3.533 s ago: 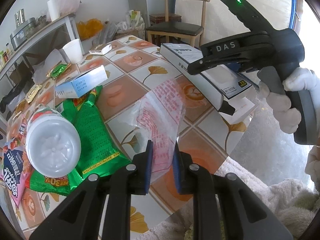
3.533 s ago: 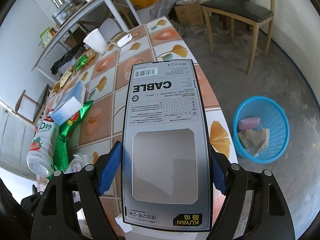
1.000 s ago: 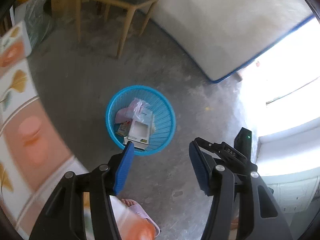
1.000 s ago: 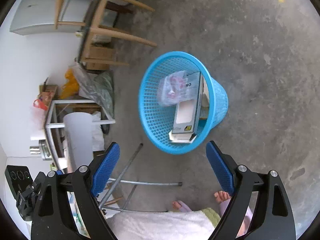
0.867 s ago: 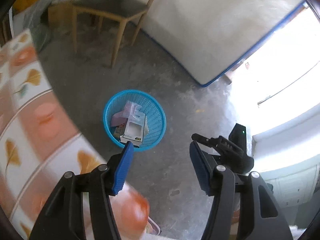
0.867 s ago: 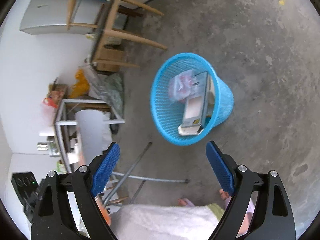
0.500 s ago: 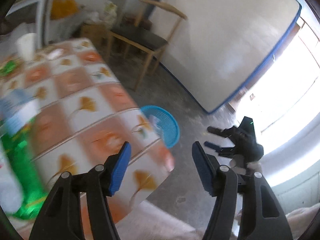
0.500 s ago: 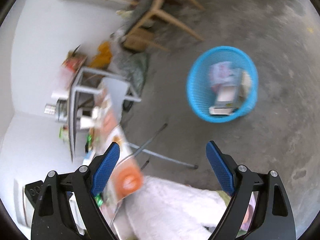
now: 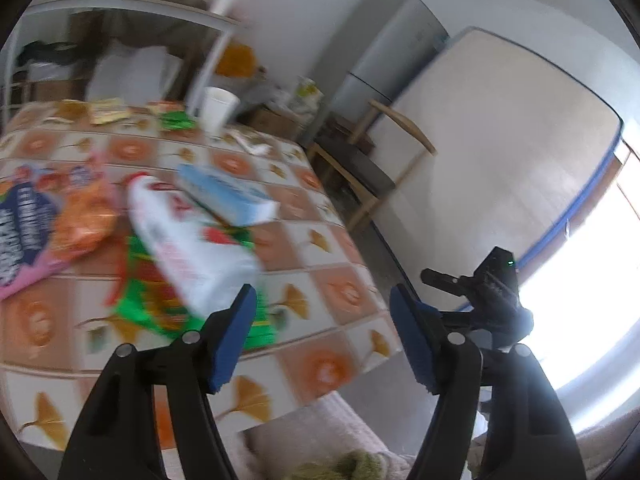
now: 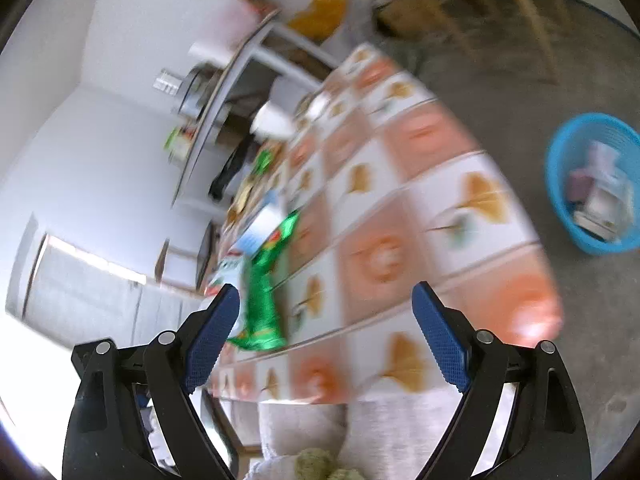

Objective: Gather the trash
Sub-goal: 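Move both grippers back over the table toward the white AD bottle, then grasp the white AD drink bottle with the right gripper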

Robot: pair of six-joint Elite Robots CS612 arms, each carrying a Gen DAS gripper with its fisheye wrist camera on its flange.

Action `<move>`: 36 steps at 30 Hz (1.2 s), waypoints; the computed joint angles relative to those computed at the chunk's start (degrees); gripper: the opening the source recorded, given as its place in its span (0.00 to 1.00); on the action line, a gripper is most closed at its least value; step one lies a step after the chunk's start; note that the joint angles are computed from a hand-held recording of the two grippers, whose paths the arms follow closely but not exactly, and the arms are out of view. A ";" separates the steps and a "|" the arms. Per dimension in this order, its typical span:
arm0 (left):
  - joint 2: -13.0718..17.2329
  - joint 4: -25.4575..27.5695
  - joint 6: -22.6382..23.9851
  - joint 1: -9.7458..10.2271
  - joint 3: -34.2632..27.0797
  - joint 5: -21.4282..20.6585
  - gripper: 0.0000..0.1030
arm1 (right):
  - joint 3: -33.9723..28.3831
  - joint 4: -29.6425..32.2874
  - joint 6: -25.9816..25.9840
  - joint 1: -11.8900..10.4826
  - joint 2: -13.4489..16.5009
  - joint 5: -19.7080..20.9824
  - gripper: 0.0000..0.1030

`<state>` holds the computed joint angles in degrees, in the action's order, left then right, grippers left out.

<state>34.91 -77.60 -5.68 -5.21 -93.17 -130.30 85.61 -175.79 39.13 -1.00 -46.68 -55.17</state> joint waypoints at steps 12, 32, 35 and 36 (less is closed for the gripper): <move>1.14 0.26 -6.83 4.81 0.38 9.33 0.66 | -28.29 33.39 -26.33 8.73 9.44 -4.47 0.82; -0.78 1.92 -4.59 6.30 5.12 7.70 0.66 | -50.26 57.31 -39.52 12.19 20.37 -12.59 0.57; -1.63 1.46 -4.16 5.98 6.53 7.04 0.66 | -43.72 50.64 -37.12 11.28 17.15 -8.86 0.57; -1.89 1.26 -3.99 5.87 6.94 6.81 0.66 | -40.60 47.27 -35.86 10.75 15.62 -7.03 0.57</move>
<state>33.02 -76.35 -9.67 0.66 -86.23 -123.49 45.01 -128.53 3.28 9.76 -31.06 -62.20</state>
